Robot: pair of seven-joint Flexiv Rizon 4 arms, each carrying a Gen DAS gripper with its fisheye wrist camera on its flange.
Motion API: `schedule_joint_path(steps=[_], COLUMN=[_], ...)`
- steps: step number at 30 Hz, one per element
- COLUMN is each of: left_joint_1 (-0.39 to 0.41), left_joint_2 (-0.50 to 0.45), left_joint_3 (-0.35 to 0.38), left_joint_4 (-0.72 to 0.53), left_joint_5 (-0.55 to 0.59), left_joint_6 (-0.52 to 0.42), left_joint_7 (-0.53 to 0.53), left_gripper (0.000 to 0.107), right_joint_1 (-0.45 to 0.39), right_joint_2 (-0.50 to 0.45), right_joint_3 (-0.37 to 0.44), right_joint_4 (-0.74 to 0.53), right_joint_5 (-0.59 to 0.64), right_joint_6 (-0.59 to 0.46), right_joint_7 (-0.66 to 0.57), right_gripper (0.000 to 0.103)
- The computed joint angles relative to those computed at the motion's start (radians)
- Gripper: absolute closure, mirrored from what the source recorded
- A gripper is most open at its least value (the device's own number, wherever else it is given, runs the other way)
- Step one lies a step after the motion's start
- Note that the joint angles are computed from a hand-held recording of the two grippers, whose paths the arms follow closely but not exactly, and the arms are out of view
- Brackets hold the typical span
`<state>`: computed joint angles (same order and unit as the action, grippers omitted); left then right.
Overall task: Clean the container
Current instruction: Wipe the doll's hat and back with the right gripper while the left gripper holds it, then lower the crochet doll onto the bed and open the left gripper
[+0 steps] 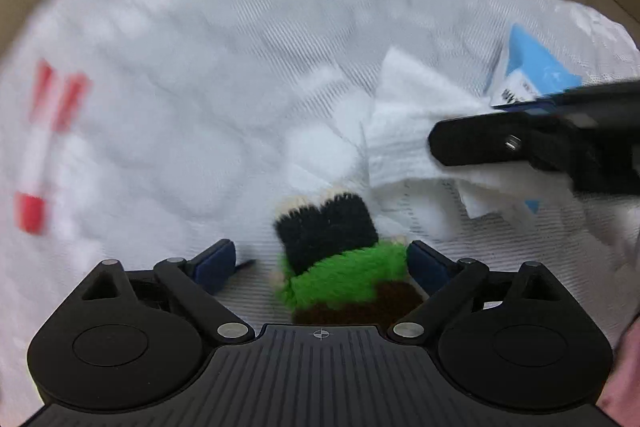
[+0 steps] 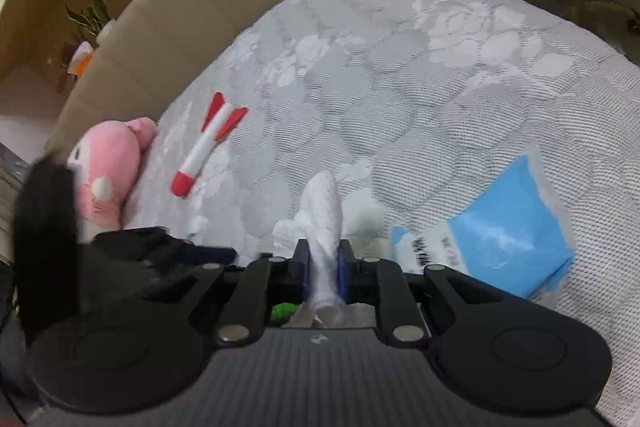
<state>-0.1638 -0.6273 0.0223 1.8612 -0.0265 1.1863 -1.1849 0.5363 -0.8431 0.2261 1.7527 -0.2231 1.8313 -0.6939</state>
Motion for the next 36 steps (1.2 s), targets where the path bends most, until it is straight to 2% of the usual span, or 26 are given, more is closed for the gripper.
schedule_joint_path(steps=[1,2,3,5,7,9,11,13,15,17,19,21,23,24,26,29,32,34,36], left_joint_1=[0.001,0.019,0.032,0.063,0.086,0.053,0.014,0.004,0.014,0.053,0.115,0.149,0.157,0.161,0.187,0.221,0.238,0.238,0.26], left_joint_2=[-0.015,-0.017,-0.01,0.015,0.045,0.053,0.036,0.025,0.025,0.038,0.048,0.059,0.058,0.058,0.06,0.053,0.06,0.059,0.06], left_joint_3=[-0.004,-0.027,-0.046,-0.089,-0.12,-0.081,-0.032,-0.022,-0.029,-0.058,-0.097,-0.113,-0.113,-0.113,-0.129,-0.159,-0.166,-0.161,-0.177], left_joint_4=[-0.025,-0.018,0.007,0.091,0.205,0.317,0.397,0.461,0.509,0.535,0.546,0.554,0.544,0.54,0.529,0.498,0.492,0.496,0.502], left_joint_5=[-0.027,-0.024,-0.031,-0.05,-0.033,0.034,0.068,0.07,0.059,0.055,0.075,0.092,0.101,0.105,0.115,0.12,0.13,0.137,0.147], left_joint_6=[-0.049,-0.039,0.0,0.14,0.368,0.663,0.893,1.005,1.034,1.0,0.954,0.927,0.917,0.913,0.897,0.859,0.826,0.831,0.824], left_joint_7=[0.013,0.022,0.043,0.082,0.12,0.127,0.126,0.124,0.12,0.095,0.06,0.041,0.04,0.039,0.026,-0.001,-0.005,-0.003,-0.012], left_gripper=[0.012,0.028,0.041,0.044,0.044,0.044,0.043,0.042,0.042,0.04,0.037,0.034,0.031,0.031,0.031,0.031,0.029,0.027,0.027], right_joint_1=[-0.011,-0.021,-0.031,-0.044,-0.059,-0.089,-0.129,-0.209,-0.312,-0.415,-0.458,-0.423,-0.346,-0.332,-0.381,-0.474,-0.458,-0.476,-0.454], right_joint_2=[-0.003,-0.006,-0.009,-0.013,-0.017,-0.023,-0.035,-0.063,-0.116,-0.19,-0.222,-0.18,-0.104,-0.089,-0.125,-0.224,-0.223,-0.246,-0.216], right_joint_3=[0.01,0.019,0.028,0.04,0.053,0.087,0.135,0.234,0.365,0.501,0.561,0.528,0.432,0.415,0.459,0.562,0.533,0.545,0.497], right_joint_4=[0.0,-0.002,-0.004,-0.006,-0.008,-0.005,-0.004,0.002,0.007,0.014,0.023,0.042,0.073,0.086,0.088,0.058,0.046,0.036,0.039], right_joint_5=[-0.003,-0.004,-0.006,-0.011,-0.02,-0.037,-0.065,-0.13,-0.241,-0.387,-0.501,-0.492,-0.436,-0.42,-0.497,-0.666,-0.692,-0.726,-0.702], right_joint_6=[-0.004,-0.007,-0.007,0.004,0.019,0.041,0.061,0.092,0.115,0.105,0.054,0.021,0.073,0.114,0.174,0.158,0.132,0.134,0.156], right_joint_7=[0.0,0.002,0.003,0.001,-0.003,-0.005,-0.001,0.009,0.032,0.052,0.079,0.073,0.063,0.048,0.072,0.138,0.188,0.228,0.253], right_gripper=[0.087,0.087,0.087,0.087,0.087,0.087,0.087,0.087,0.087,0.087,0.087,0.087,0.087,0.087,0.087,0.087,0.091,0.089,0.088])
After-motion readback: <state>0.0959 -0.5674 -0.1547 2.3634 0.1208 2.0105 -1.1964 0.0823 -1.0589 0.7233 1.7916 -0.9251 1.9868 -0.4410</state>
